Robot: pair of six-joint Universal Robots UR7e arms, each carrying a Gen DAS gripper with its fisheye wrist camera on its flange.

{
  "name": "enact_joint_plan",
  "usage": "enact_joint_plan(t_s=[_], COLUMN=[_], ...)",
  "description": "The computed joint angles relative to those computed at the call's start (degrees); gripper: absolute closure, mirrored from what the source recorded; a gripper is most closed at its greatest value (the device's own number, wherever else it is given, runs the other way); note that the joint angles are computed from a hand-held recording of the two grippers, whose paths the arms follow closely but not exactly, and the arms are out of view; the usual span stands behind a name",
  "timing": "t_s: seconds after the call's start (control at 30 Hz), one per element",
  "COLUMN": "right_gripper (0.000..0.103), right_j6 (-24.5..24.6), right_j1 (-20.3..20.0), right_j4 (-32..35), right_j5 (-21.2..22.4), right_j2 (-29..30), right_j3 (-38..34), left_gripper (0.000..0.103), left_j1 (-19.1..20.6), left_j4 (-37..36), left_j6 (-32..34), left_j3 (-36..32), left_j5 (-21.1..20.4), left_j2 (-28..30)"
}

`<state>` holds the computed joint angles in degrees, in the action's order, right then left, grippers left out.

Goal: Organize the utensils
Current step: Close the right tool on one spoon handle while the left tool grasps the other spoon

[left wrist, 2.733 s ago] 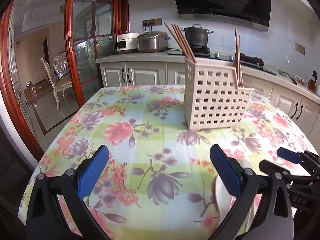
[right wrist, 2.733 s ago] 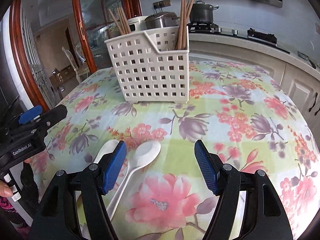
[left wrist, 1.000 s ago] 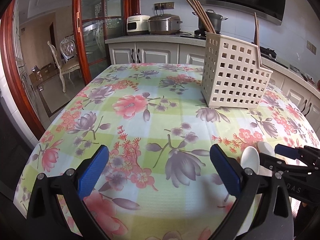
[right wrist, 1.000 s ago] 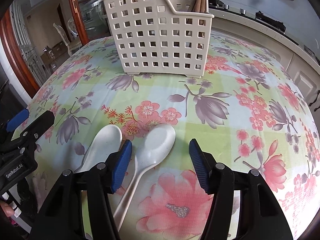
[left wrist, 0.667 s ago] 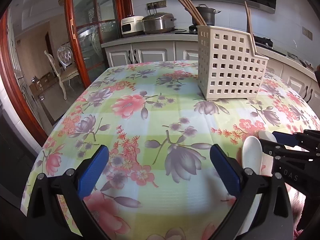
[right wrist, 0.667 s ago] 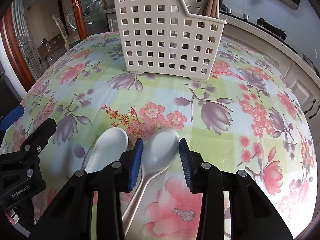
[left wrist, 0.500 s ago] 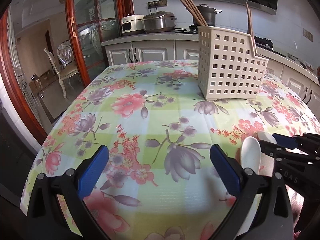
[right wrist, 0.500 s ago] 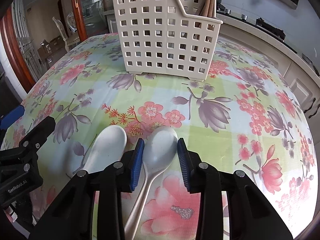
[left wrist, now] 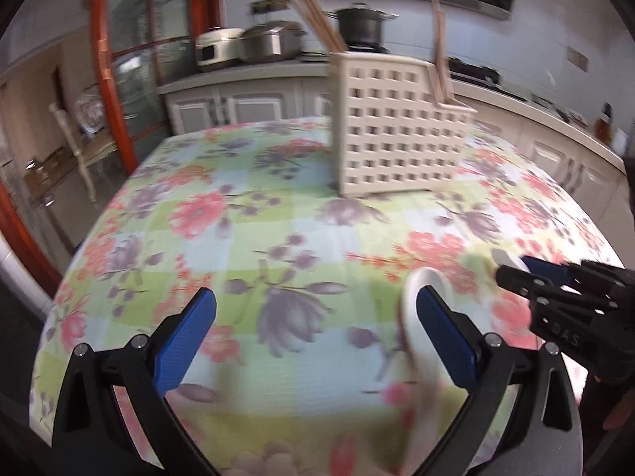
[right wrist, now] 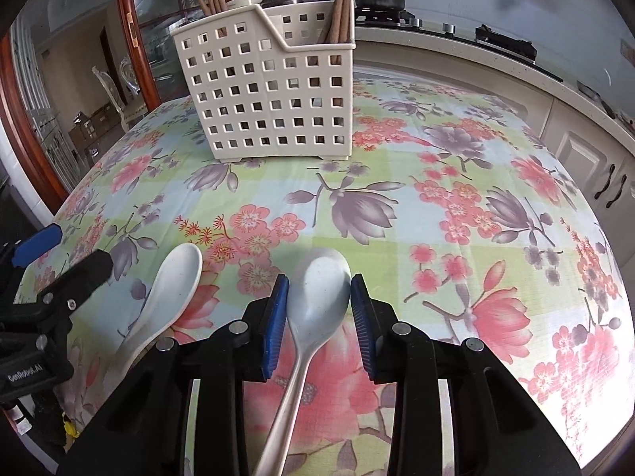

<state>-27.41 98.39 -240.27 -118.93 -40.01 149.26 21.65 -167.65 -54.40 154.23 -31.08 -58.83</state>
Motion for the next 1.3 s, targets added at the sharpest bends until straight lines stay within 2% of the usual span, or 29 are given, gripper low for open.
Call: enact_joint_plan(t_s=[0.1,0.2,0.27,0.33,0.57,0.67,0.8,0.87,0.93,0.97,1.3], right_gripper=[0.072,0.072,0.072,0.072,0.072,0.072,0.072,0.072,0.072,0.072,0.072], right_j6=[-0.6,-1.1,-1.3,-1.2,-1.4,-1.5,-1.5,-1.5,-1.5,-1.5,-1.8], right_j1=[-1.5,-3.3,-4.7,-5.6,-6.5,-6.7,-6.5,-6.4,-6.3,-6.3,-6.4], right_j4=[-1.4,-2.5,-2.7,-2.5,-2.9,-2.8,-2.7,-2.5,-2.3,-2.2,-2.3], right_j5=[1.1,2.2,3.2,4.4,6.1,6.3,6.0,5.9,5.7,5.6,5.9], right_j2=[-0.9,-1.5,-1.9,-2.4,-2.9,-2.9,-2.8,-2.8,-2.7,-2.7,-2.7], right_j3=[1.2,2.1,2.7,3.2,3.9,4.0,3.8,3.8,3.7,3.6,3.7], left_gripper=[0.005,0.006,0.006,0.015,0.027,0.031,0.041,0.049,0.067,0.069,0.069], left_j1=[1.9,3.3,4.3,5.3,7.5,8.2,8.3,8.0,7.7,7.6,7.0], left_j4=[-6.5,-7.3,-6.4,-5.8,-3.0,-4.5,-5.5,-6.1,-6.3,-6.1,-7.3], left_j6=[6.6,10.0,11.4,12.8,14.4,15.3,16.0,16.2,16.2,16.1,15.6], left_j3=[-1.8,-3.9,-5.6,-7.0,-9.9,-9.9,-9.9,-9.7,-9.6,-9.6,-8.8], left_j5=[-5.0,-7.2,-7.9,-8.7,-9.4,-10.3,-10.5,-10.3,-10.3,-10.2,-10.9], left_j2=[3.3,5.6,7.1,8.1,9.8,9.7,9.7,9.9,9.9,9.9,9.9])
